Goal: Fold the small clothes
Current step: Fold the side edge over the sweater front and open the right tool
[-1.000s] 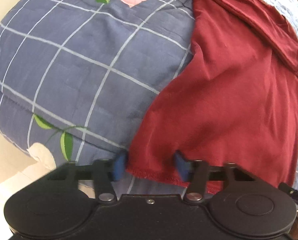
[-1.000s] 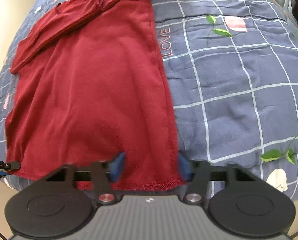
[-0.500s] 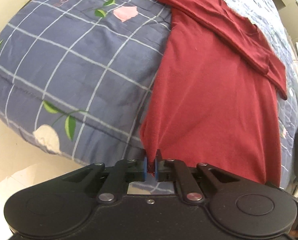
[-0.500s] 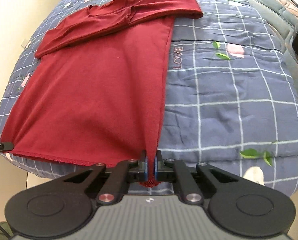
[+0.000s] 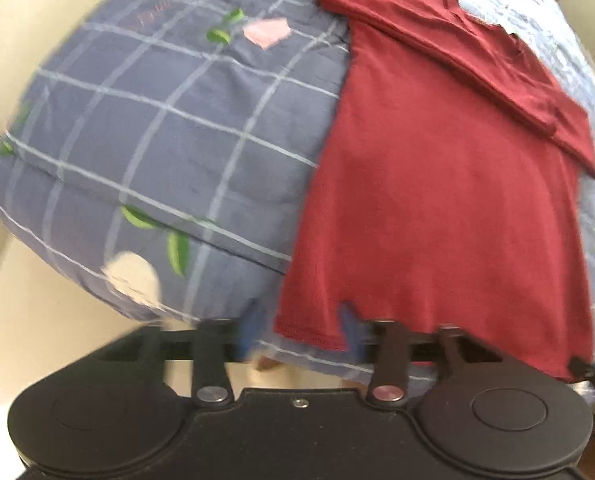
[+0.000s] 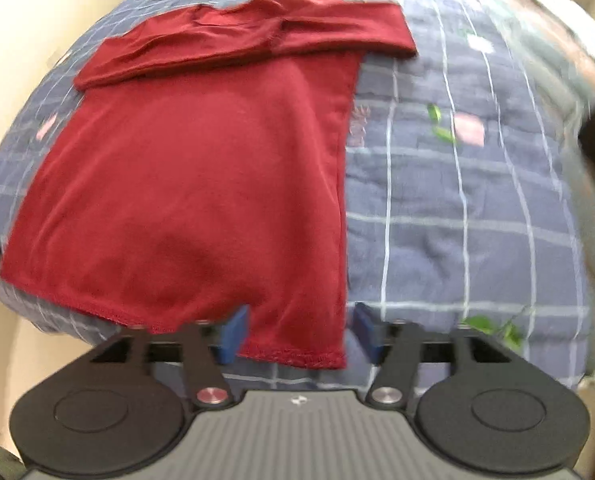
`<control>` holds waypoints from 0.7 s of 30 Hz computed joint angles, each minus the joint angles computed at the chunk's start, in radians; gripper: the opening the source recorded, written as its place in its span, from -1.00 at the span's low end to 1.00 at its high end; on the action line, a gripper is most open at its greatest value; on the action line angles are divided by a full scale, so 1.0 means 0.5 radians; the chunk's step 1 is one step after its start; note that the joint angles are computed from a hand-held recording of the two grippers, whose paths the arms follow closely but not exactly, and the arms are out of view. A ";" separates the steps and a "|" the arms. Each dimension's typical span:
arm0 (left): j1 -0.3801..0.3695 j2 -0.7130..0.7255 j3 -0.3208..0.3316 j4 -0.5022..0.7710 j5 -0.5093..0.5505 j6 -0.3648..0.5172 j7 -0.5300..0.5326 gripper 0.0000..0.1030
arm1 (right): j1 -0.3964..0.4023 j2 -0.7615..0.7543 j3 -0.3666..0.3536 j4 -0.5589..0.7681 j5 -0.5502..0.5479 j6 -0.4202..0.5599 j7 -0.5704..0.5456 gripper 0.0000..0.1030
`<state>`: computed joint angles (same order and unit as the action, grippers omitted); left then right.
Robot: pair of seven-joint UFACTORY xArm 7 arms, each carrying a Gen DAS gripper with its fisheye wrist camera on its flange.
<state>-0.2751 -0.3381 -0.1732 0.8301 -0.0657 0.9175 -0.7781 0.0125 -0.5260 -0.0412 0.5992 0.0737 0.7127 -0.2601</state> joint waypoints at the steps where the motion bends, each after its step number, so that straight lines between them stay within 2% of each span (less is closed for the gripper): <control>1: 0.017 0.010 -0.035 0.022 0.085 0.042 -0.044 0.58 | 0.011 -0.042 0.017 -0.044 -0.032 -0.051 -0.040 0.76; 3: 0.029 -0.009 -0.072 0.021 0.207 0.061 -0.088 0.66 | 0.051 -0.107 0.037 -0.127 -0.102 -0.151 -0.173 0.89; 5: 0.034 -0.003 -0.108 0.036 0.325 0.080 -0.121 0.92 | 0.091 -0.132 0.069 -0.183 -0.175 -0.203 -0.288 0.92; 6: 0.037 -0.007 -0.129 0.035 0.396 0.078 -0.144 0.96 | 0.113 -0.135 0.082 -0.210 -0.204 -0.226 -0.344 0.92; 9: 0.024 -0.011 -0.163 0.029 0.542 0.058 -0.147 0.98 | 0.140 -0.126 0.149 -0.279 -0.303 -0.313 -0.439 0.92; 12: -0.009 0.015 -0.155 0.038 0.567 0.048 -0.095 0.98 | 0.096 -0.083 0.257 -0.331 -0.448 -0.427 -0.403 0.92; 14: -0.035 0.012 -0.146 0.029 0.552 0.023 -0.056 0.98 | 0.102 -0.031 0.267 -0.340 -0.482 -0.453 -0.392 0.90; 17: -0.064 0.001 -0.138 0.007 0.516 -0.029 -0.008 0.98 | 0.143 -0.006 0.243 -0.347 -0.503 -0.476 -0.439 0.74; 18: -0.070 -0.003 -0.136 -0.003 0.504 -0.050 0.005 0.98 | 0.175 -0.014 0.213 -0.345 -0.479 -0.468 -0.478 0.63; 21: -0.094 -0.013 -0.136 -0.022 0.468 -0.093 0.063 0.98 | 0.218 -0.071 0.169 -0.363 -0.421 -0.487 -0.552 0.06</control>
<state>-0.3220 -0.3444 -0.2410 0.8192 0.1681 0.8712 -0.7466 0.1217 -0.5615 0.0434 0.4178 -0.1367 0.4692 -0.5362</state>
